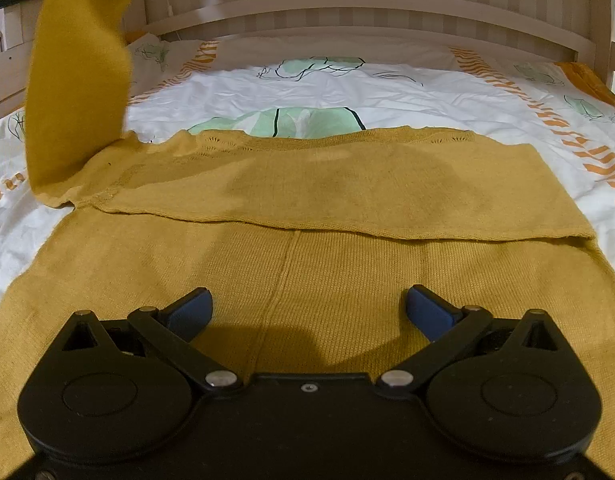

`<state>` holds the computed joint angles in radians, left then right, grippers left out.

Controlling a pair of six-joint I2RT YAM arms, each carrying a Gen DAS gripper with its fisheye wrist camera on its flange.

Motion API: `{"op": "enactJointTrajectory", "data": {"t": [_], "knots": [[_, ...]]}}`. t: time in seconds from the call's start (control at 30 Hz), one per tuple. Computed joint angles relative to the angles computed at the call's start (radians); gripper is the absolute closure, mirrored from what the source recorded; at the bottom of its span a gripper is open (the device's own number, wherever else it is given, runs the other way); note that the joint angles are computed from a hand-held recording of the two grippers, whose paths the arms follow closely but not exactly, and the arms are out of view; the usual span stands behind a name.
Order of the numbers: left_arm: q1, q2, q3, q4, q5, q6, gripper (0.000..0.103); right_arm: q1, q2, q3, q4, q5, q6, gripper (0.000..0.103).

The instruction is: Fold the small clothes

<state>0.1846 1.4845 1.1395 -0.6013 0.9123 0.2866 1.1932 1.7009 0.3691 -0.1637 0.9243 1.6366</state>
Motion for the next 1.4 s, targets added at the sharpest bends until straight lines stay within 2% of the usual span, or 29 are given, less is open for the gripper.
{"op": "enactJointTrajectory", "data": {"t": [0.27, 0.47, 0.57, 0.6, 0.63, 0.77, 0.9, 1.03, 1.27, 1.4], "knots": [[-0.197, -0.126, -0.210, 0.138, -0.045, -0.124, 0.099, -0.001, -0.002, -0.002, 0.007, 0.001, -0.003, 0.000], [-0.298, -0.178, -0.352, 0.227, -0.102, -0.156, 0.098, -0.001, -0.004, -0.005, 0.012, 0.003, -0.003, 0.000], [-0.342, -0.194, -0.384, 0.209, -0.125, -0.097, 0.087, -0.002, -0.004, -0.005, 0.013, 0.003, -0.004, 0.000], [-0.356, -0.207, -0.397, 0.209, -0.130, -0.084, 0.075, -0.002, -0.004, -0.005, 0.013, 0.003, -0.004, 0.000], [-0.373, -0.218, -0.410, 0.218, -0.132, -0.079, 0.070, -0.002, -0.004, -0.005, 0.014, 0.003, -0.006, 0.000], [-0.412, -0.261, -0.435, 0.188, -0.116, 0.000, 0.067, -0.002, -0.006, -0.005, 0.014, 0.002, -0.007, 0.000], [-0.370, -0.321, -0.473, 0.160, -0.085, 0.094, 0.063, -0.003, -0.006, -0.005, 0.015, 0.002, -0.008, 0.000], [-0.273, -0.326, -0.498, 0.149, -0.099, 0.177, 0.059, -0.004, -0.008, -0.005, 0.015, 0.000, -0.011, 0.000], [-0.058, -0.242, -0.579, 0.259, -0.222, 0.363, 0.058, -0.005, -0.010, -0.005, 0.016, -0.001, -0.015, 0.000], [0.043, -0.143, -0.630, 0.381, -0.286, 0.456, 0.058, -0.007, -0.011, -0.006, 0.018, -0.002, -0.018, 0.000]]}}
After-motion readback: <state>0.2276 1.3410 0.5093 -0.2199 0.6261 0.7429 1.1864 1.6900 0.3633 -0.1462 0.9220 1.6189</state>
